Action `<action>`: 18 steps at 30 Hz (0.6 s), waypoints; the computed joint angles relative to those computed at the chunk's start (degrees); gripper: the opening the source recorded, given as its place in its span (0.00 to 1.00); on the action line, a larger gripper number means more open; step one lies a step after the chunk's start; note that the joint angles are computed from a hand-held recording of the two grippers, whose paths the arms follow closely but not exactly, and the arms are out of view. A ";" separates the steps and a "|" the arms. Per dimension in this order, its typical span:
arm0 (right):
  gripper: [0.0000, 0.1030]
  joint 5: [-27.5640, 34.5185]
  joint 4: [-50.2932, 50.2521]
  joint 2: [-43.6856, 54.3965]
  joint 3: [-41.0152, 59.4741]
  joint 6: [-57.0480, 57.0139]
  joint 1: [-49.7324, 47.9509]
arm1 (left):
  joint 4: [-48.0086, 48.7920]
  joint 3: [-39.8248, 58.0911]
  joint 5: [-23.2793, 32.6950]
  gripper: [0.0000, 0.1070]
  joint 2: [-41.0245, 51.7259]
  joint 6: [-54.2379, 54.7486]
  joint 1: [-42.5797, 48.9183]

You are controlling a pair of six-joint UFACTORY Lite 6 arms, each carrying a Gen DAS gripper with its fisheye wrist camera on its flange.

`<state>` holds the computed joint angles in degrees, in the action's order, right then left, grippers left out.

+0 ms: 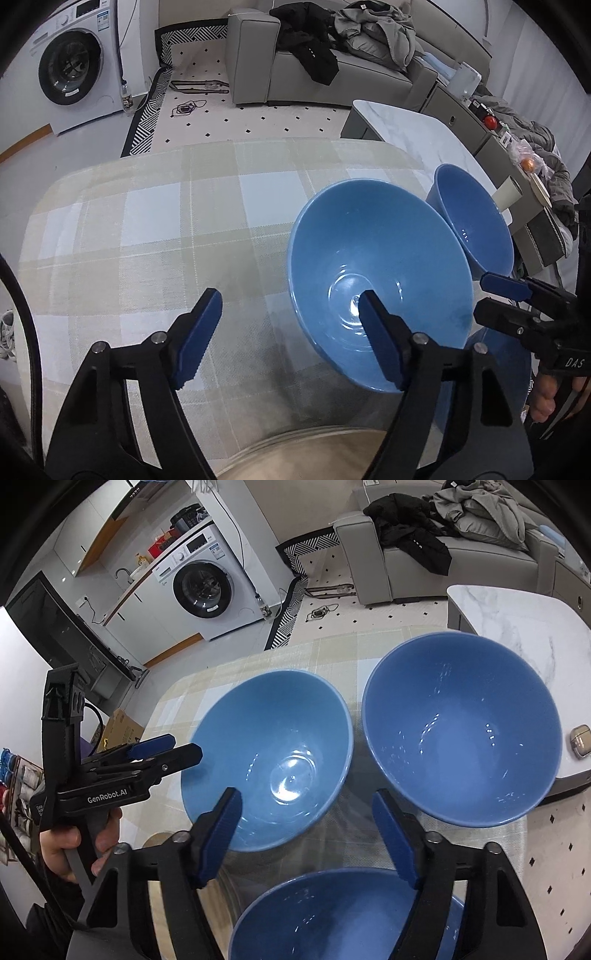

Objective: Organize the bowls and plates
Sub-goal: 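Move both tools over to the blue bowls, then close both tools on the rim of one blue bowl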

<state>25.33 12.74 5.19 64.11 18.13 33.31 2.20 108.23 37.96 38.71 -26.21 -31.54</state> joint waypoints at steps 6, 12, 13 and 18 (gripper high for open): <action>0.66 -0.60 1.45 4.26 2.19 -1.15 -0.29 | 0.01 1.96 0.18 0.60 3.21 -0.85 -0.34; 0.48 -1.08 0.54 6.62 3.56 0.07 0.31 | -1.86 1.52 -1.00 0.50 3.77 0.11 -0.35; 0.47 -1.13 1.91 6.95 3.72 -1.32 0.10 | -2.66 1.71 -0.98 0.47 4.02 0.84 -0.26; 0.43 -0.13 0.62 9.31 5.65 -0.03 0.42 | -6.91 2.28 -1.39 0.29 4.85 5.13 0.27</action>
